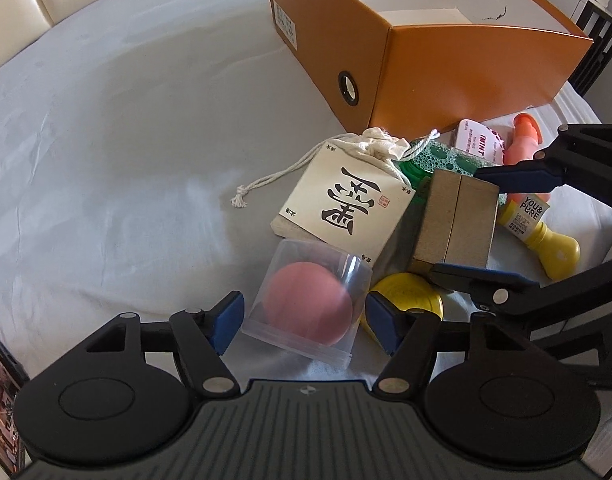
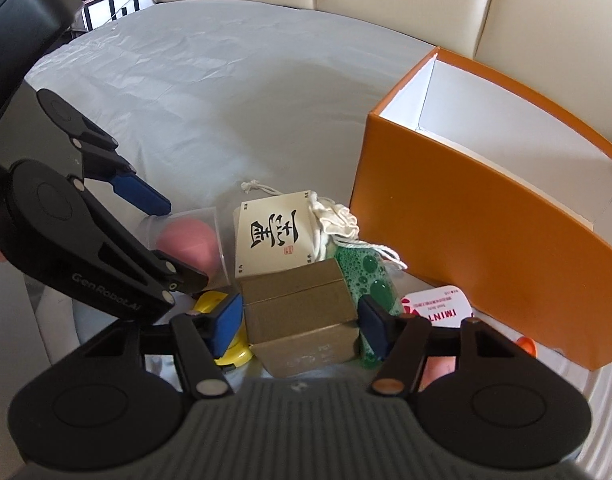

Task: Organize rigid objects
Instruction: 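Grasp the clear cup with pink sponge with the left gripper while the right gripper grasps the small cardboard box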

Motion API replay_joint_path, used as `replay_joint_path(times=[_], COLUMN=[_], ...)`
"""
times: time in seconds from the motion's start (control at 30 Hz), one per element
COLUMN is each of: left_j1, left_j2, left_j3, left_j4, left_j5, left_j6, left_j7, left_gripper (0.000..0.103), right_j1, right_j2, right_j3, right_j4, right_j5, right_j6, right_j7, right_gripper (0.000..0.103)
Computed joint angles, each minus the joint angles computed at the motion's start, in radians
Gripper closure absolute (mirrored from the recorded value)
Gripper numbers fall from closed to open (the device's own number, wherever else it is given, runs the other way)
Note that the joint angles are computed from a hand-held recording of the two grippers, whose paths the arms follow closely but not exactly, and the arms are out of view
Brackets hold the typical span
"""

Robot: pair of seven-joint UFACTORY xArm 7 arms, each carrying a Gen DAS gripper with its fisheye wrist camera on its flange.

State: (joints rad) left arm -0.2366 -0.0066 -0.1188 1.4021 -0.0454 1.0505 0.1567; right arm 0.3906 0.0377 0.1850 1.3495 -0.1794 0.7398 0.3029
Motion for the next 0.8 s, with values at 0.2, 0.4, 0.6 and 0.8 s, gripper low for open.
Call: replay_joint_path(times=[0.2, 0.4, 0.6, 0.8], left_j1=[0.016, 0.020, 0.022, 0.020], left_j2=[0.044, 0.030, 0.016, -0.013], left_j3=[0.012, 0.011, 0.012, 0.010], left_j4=[0.037, 0.025, 0.019, -0.005], left_j5=[-0.064, -0.056, -0.061, -0.059], left_j6=[0.049, 0.039, 0.036, 0.012], left_j7=[-0.028, -0.029, -0.040, -0.052], left_gripper=[0.030, 0.031, 0.031, 0.031], right_j1=[0.007, 0.011, 0.009, 0.005], right_j2=[0.008, 0.002, -0.014, -0.039], right_j3=[0.002, 0.002, 0.003, 0.007], right_j4=[0.005, -0.002, -0.010, -0.014], right_j5=[-0.037, -0.053, -0.046, -0.050], right_j6=[0.001, -0.006, -0.004, -0.002], right_j7=[-0.017, -0.018, -0.008, -0.001], right_gripper=[0.040, 0.041, 0.042, 0.042])
